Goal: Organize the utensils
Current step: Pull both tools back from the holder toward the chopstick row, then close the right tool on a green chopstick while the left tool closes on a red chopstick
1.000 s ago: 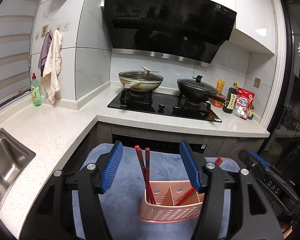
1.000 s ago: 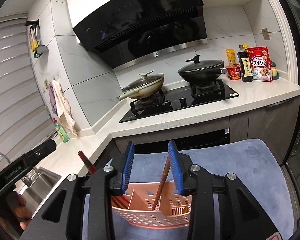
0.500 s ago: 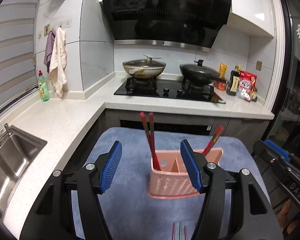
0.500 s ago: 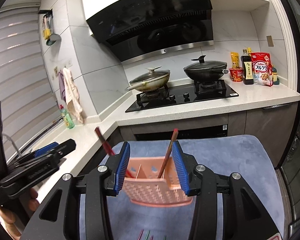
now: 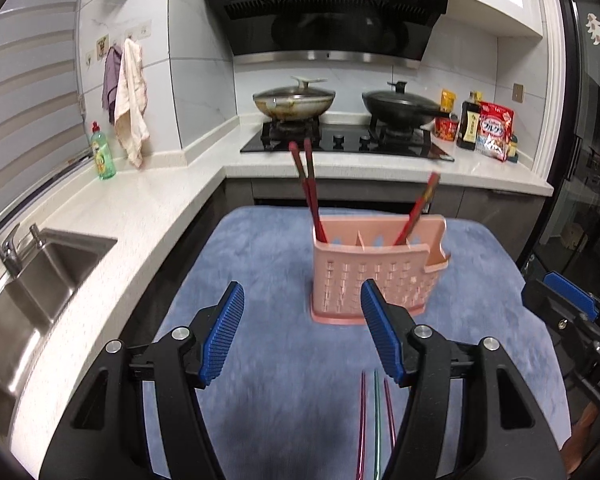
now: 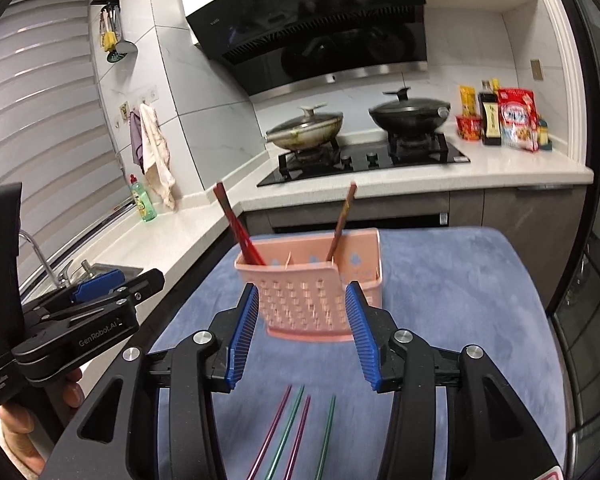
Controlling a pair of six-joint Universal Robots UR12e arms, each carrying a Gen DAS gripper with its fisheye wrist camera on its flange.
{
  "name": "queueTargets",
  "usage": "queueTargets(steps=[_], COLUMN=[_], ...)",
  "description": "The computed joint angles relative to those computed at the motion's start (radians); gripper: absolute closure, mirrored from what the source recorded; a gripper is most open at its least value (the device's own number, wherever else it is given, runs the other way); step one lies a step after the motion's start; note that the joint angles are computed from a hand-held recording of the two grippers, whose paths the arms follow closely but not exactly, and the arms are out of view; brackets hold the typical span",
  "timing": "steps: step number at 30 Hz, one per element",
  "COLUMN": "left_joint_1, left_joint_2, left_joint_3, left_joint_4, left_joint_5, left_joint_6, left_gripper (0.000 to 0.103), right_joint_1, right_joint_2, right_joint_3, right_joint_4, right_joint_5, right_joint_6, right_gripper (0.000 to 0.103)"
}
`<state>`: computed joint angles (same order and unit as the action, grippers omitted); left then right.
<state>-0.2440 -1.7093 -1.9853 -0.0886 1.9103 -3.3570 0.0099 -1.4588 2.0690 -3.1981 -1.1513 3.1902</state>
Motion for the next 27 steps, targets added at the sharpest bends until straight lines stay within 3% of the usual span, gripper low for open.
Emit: queueTargets(steps=[6,14,27], left_joint_1=[-0.007,-0.024,-0.041], left_joint_2=[0.021,0.021,0.023], left_joint_3=[-0.07,-0.14,-0.216], left_joint_4=[-0.027,-0.048,-0.062], left_joint_5=[-0.005,-0.019,-0.047], left_joint_6=[-0.048,-0.105,-0.136], left_gripper=[0.045,0.045,0.045], right_joint_1=[-0.01,0.01,0.018], right_joint_2=[-0.037,-0.057,-0.065], right_joint_3=[0.08,0.167,0.255], right_joint_4=[0.029,0.045,0.087], right_joint_5=[-0.029,-0.112,-0.132], right_joint_6=[-0.028,-0.09,-0.104], right_gripper=[0.058,0.058,0.058])
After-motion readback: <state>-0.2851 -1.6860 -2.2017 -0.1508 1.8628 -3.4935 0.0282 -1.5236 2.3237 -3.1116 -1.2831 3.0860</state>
